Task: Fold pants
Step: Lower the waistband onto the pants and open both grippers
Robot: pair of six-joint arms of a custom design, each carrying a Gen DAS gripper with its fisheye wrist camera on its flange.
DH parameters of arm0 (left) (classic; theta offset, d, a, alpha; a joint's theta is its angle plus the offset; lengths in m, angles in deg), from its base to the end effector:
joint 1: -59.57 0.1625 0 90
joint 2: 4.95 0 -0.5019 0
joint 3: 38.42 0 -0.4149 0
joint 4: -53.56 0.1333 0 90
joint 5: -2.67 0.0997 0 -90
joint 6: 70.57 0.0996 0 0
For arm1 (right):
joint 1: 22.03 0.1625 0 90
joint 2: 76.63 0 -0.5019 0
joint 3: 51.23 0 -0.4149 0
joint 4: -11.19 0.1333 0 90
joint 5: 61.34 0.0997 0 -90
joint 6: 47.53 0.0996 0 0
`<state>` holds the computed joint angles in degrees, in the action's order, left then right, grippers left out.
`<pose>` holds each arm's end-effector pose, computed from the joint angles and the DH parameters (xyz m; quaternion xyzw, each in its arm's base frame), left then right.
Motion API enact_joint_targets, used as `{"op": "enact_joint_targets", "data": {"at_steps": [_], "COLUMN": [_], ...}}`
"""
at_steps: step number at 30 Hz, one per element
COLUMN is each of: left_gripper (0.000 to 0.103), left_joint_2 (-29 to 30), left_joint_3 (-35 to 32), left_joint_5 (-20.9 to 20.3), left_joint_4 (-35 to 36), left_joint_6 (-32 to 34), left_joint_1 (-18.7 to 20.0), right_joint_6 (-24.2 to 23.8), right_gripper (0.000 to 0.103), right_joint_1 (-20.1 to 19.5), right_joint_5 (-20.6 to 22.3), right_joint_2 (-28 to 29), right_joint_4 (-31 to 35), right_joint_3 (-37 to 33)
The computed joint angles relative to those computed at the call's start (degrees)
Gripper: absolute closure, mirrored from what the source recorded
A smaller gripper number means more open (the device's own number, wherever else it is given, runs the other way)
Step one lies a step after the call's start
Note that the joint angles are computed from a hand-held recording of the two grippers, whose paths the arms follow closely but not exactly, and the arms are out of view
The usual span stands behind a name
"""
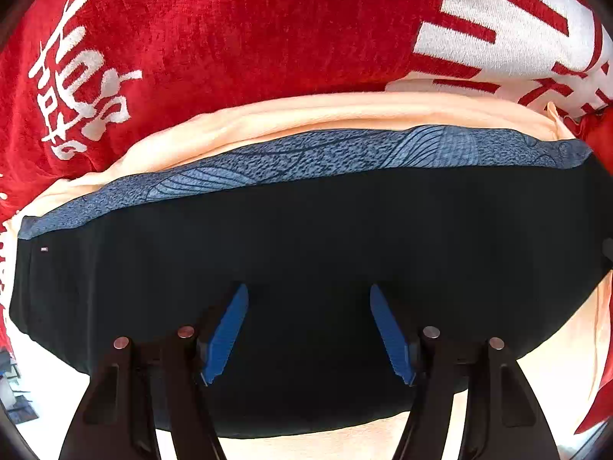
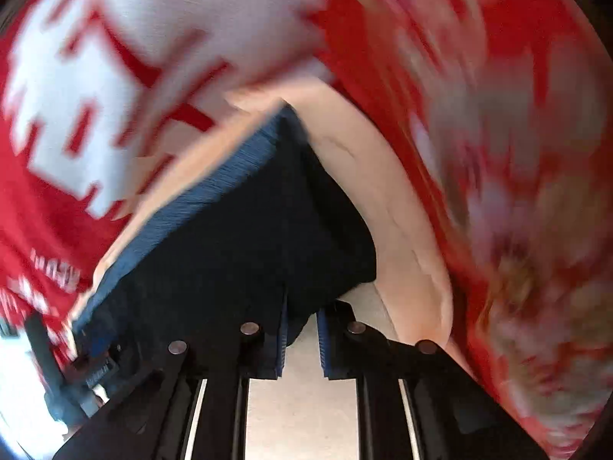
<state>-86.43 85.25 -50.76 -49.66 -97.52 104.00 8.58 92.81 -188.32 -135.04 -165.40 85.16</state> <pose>-0.1724 -0.4388 0.2619 0.2262 0.8945 0.0118 0.3854 0.2598 -0.3864 0.1205 -0.2778 -0.9043 0.2594 0.1944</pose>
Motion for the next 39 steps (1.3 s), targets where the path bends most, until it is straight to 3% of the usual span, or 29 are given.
{"op": "enact_joint_targets", "data": {"at_steps": [1, 3, 4, 6, 8, 11, 16, 19, 21, 24, 28, 34, 37, 39], "left_gripper": [0.035, 0.035, 0.035, 0.035, 0.035, 0.035, 0.035, 0.035, 0.035, 0.035, 0.035, 0.035, 0.035, 0.035], "left_joint_2": [-0.2, -0.1, 0.0, -1.2, -1.0, 1.4, 5.4, 3.4, 1.7, -0.9, -4.8, -11.2, -13.0, -11.8], "left_joint_3": [-0.1, -1.5, -2.4, -3.8, -5.5, -7.8, -8.7, -7.9, -8.7, -10.3, -13.4, -15.9, -16.5, -16.5], "left_joint_5": [-0.5, -0.9, -0.5, 0.8, 3.0, 7.2, 12.0, 10.9, 11.6, 15.4, 18.0, 19.4, 21.0, 21.0], "left_joint_4": [0.5, 2.8, 4.2, 3.7, 2.1, 0.1, -2.9, -6.9, -5.1, 0.9, 13.4, 21.4, 19.1, 13.9], "left_joint_6": [0.0, -0.8, -1.1, 0.3, 2.3, 3.3, 0.8, 2.8, 3.5, 2.0, -4.5, -4.3, 2.9, 7.9], "left_joint_1": [0.4, 1.0, 1.1, 1.3, 2.5, 5.2, 9.4, 11.7, 12.9, 14.8, 16.0, 18.6, 21.7, 23.9], "right_joint_6": [-0.3, 2.7, 5.3, 6.9, 5.2, -6.2, -22.7, -26.0, -28.0, -23.9, -15.8, -11.0, -8.7, -6.9], "right_gripper": [0.088, 0.083, 0.070, 0.067, 0.067, 0.067, 0.067, 0.069, 0.071, 0.071, 0.066, 0.062, 0.061, 0.061], "right_joint_1": [0.3, -1.6, -2.2, -0.3, 2.5, 3.1, -1.5, -2.9, -3.4, -3.2, -1.4, 3.5, 6.8, 9.1], "right_joint_5": [-0.3, 3.8, 5.1, 3.6, 1.5, 1.7, 10.2, 8.3, 8.6, 5.2, 4.4, 14.9, 20.9, 24.7], "right_joint_2": [-0.2, -1.2, -1.9, -3.1, -3.3, -0.3, 10.1, 13.7, 13.3, 11.0, 8.2, 11.4, 17.5, 22.9], "right_joint_4": [2.8, 7.5, 8.2, 11.3, 10.7, 6.9, -1.4, 2.6, -1.7, -0.5, 5.3, -0.3, -3.0, -5.0], "right_joint_3": [-0.5, 0.2, 1.1, 0.6, -0.4, -4.5, -13.6, -16.7, -14.7, -12.4, -11.8, -12.0, -15.7, -19.8]}}
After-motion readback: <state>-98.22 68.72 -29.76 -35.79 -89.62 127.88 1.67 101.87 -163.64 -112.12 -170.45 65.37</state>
